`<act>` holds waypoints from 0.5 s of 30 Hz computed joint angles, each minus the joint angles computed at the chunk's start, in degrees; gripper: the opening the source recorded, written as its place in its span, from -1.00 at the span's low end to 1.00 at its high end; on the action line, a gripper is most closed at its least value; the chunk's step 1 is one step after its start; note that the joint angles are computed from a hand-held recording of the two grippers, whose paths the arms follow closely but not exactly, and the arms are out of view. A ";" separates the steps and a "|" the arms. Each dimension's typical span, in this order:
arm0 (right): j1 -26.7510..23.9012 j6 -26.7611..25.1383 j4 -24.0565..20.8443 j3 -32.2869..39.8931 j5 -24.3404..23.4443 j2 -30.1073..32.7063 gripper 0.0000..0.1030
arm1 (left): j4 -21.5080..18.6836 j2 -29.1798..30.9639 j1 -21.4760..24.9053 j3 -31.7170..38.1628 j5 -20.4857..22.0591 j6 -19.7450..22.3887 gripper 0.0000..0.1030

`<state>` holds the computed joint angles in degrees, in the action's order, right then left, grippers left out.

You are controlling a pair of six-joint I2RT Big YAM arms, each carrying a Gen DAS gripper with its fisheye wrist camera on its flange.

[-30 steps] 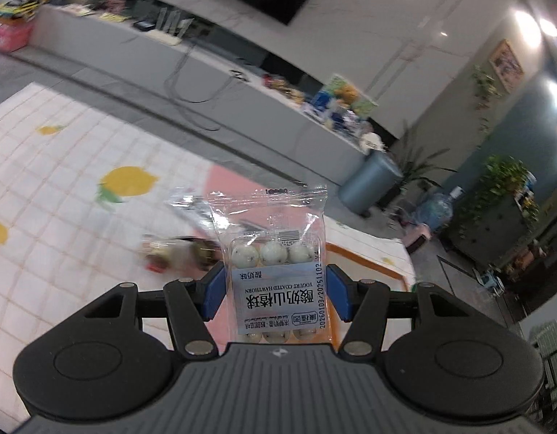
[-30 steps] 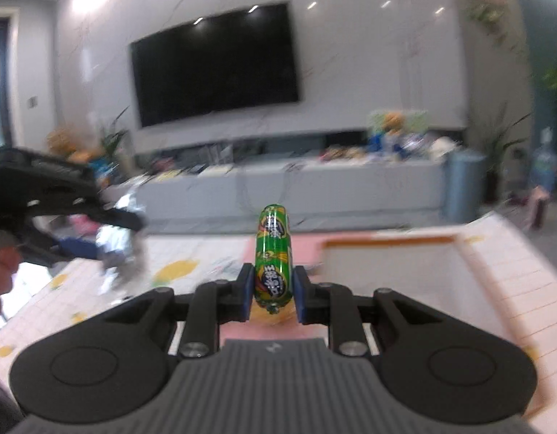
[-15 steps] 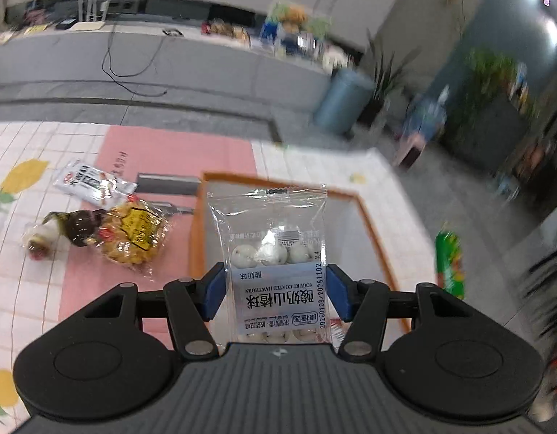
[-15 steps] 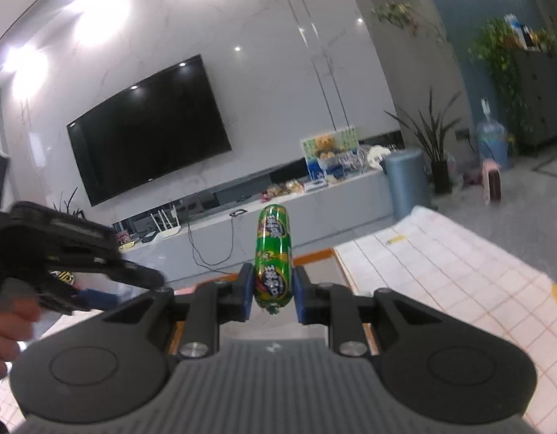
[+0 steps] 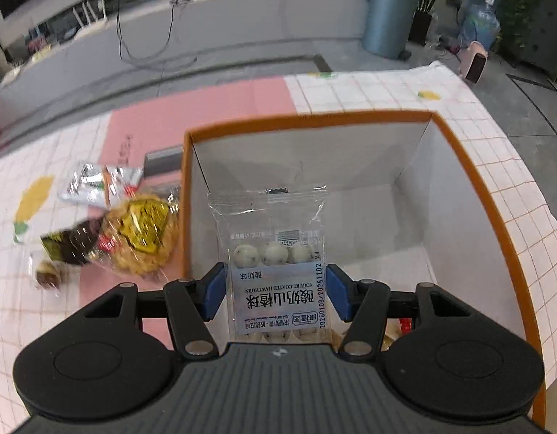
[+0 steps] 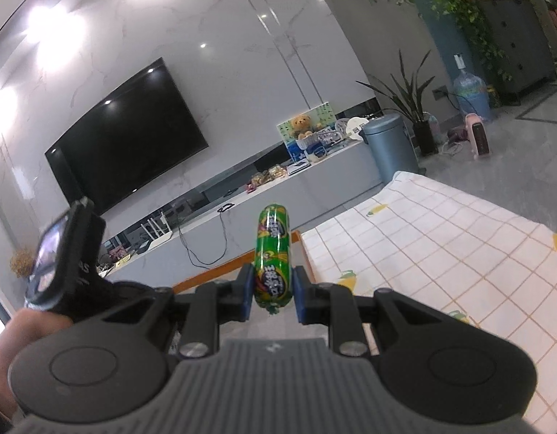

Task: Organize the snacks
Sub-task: 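Lower both held snacks into the orange box and open both grippers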

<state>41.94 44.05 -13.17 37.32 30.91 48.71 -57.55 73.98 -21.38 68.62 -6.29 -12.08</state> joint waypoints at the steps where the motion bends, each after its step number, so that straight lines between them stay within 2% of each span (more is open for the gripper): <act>1: -0.52 0.06 0.04 0.06 -0.41 0.16 -0.61 | 0.17 -0.05 -0.41 -0.15 -0.88 -0.28 0.35; 2: -0.02 0.62 -0.56 0.02 0.02 -0.22 -0.61 | -0.11 -0.06 -1.07 -0.11 -2.45 -0.74 0.46; 5: -0.42 1.26 -1.00 0.31 -0.48 0.30 -0.61 | -1.38 0.40 -2.25 0.43 -4.74 -0.96 0.46; 8: 0.28 1.52 -1.77 0.62 0.17 0.29 -0.61 | -1.29 -0.44 -2.16 -0.07 -4.32 -1.02 0.48; 11: 0.68 1.73 -1.78 0.64 0.23 0.38 -0.61 | 1.20 -2.63 -2.02 -1.19 -4.14 0.76 0.61; 13: 0.91 1.92 -1.84 0.69 0.01 0.48 -0.61 | 2.17 -3.74 -2.25 -1.46 -5.99 2.14 0.61; 15: 0.94 1.38 -1.71 0.71 -0.13 0.65 -0.61 | 2.07 -5.10 -1.75 -1.54 -4.75 2.00 0.61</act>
